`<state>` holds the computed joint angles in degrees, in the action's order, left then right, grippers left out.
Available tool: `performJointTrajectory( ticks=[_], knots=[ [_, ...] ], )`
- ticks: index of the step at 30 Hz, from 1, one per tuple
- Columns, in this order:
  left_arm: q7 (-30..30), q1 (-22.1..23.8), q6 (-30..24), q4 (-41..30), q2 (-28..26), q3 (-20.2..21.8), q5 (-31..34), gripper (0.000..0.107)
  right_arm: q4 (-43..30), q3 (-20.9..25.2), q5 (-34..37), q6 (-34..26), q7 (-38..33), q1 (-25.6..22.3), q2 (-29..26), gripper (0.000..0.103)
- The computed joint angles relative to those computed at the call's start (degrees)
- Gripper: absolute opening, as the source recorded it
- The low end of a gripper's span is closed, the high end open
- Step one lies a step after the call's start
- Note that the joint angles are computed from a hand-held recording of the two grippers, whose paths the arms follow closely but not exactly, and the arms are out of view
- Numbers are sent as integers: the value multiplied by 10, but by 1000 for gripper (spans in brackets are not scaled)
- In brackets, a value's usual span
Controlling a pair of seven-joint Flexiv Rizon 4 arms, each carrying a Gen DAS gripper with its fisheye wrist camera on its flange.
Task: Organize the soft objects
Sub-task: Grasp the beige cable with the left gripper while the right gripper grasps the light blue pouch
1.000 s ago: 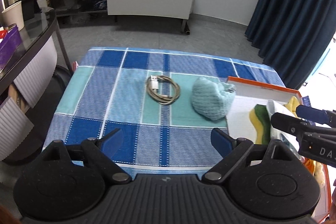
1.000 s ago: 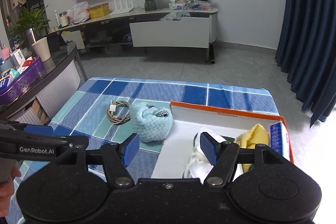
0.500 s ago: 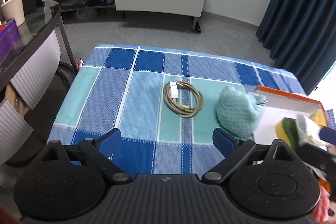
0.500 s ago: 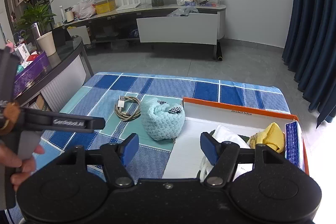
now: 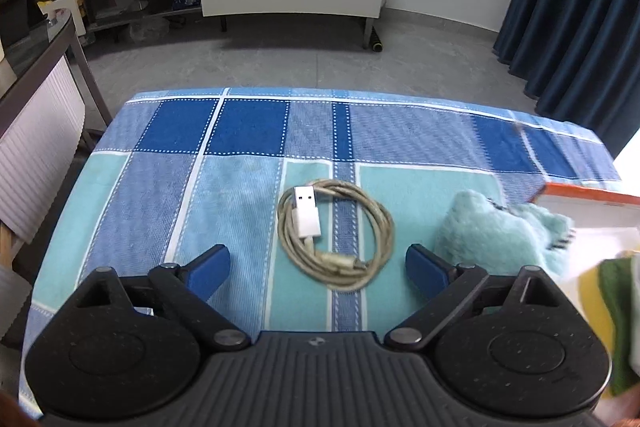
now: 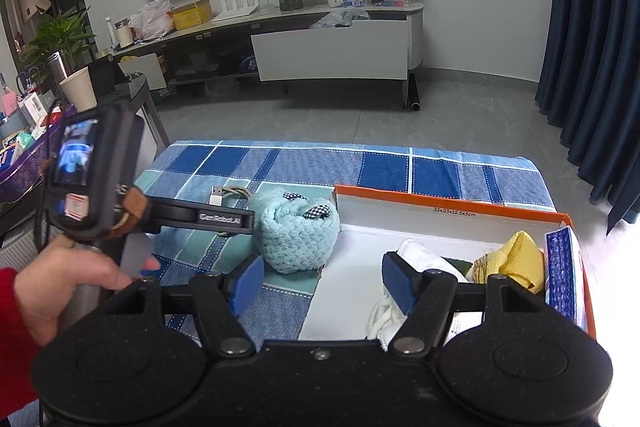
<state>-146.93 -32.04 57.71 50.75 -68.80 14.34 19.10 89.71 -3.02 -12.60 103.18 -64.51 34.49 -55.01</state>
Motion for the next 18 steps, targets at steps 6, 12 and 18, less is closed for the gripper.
performJointTrajectory(
  ticks=[6, 12, 18],
  knots=[
    [-5, -9, 8, -13, -12, 20, 28, 102, -14, 3, -2, -8, 2, -2, -9, 79],
    [-29, -12, 69, 65, 29, 24, 47, 67, -37, 22, -15, -28, 5, -14, -21, 80],
    [-62, -48, 72, 148, 81, 57, 63, 67, -89, 61, -35, -72, 15, -32, -48, 89]
  ],
)
